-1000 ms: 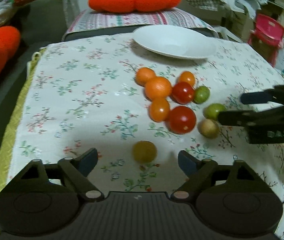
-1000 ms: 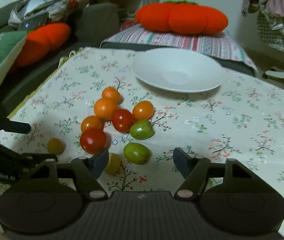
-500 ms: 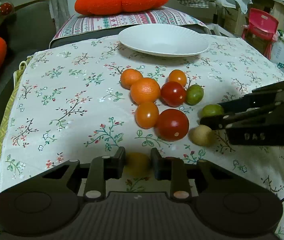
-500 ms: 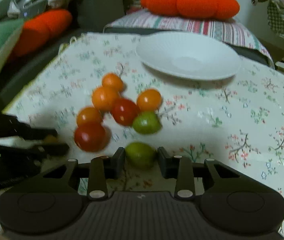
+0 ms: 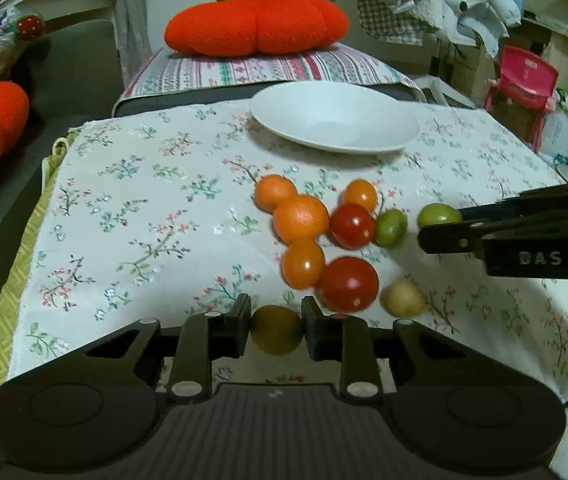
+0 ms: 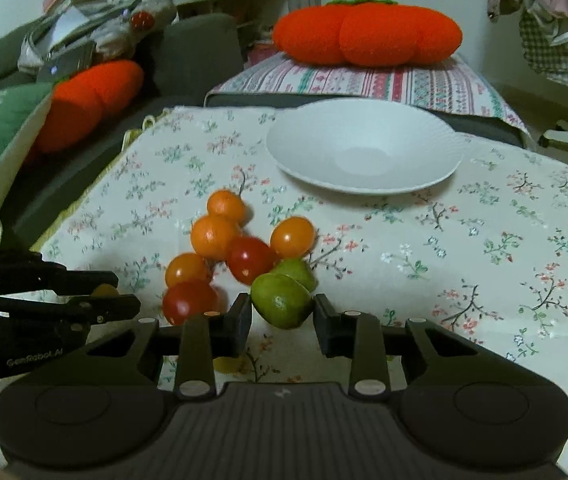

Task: Organize fruits
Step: 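Carry the yellow and green tomatoes in both grippers over the white plate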

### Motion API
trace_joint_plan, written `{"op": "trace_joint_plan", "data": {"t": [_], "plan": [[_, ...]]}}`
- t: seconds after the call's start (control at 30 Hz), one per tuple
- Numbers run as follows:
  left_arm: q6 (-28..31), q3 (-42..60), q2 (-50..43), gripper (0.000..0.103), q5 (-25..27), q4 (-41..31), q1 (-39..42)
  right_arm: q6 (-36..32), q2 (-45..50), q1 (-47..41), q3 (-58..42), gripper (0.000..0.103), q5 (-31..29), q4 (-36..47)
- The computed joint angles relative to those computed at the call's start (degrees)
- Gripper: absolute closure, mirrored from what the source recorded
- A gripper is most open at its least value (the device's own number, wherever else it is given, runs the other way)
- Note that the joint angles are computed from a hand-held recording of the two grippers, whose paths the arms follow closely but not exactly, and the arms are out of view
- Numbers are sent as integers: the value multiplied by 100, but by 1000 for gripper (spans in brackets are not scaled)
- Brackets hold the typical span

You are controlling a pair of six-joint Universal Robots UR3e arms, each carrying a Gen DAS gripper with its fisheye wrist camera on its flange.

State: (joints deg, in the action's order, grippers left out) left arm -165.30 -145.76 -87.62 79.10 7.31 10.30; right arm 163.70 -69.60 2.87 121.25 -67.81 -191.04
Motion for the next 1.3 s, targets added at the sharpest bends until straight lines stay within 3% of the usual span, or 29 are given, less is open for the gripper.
{"op": "trace_joint_plan", "data": {"t": [0.2, 0.5, 0.67, 0.87, 1.3], "plan": [[-159, 506, -225, 92, -7, 57, -59, 353, 30, -165, -52, 73, 128, -279], [-672, 1966, -1337, 92, 444, 380, -771, 680, 276, -260, -662, 73, 180, -297], [-574, 2919, -2381, 92, 744, 880, -1145, 753, 618, -220, -1282, 73, 2, -173], [-685, 3713, -3202, 92, 673, 955, -1327, 945, 1009, -268, -1877, 73, -24, -46], [-463, 4437, -4017, 91, 802, 1002, -1441, 743, 1622, -145, -2607, 73, -306, 131]]}}
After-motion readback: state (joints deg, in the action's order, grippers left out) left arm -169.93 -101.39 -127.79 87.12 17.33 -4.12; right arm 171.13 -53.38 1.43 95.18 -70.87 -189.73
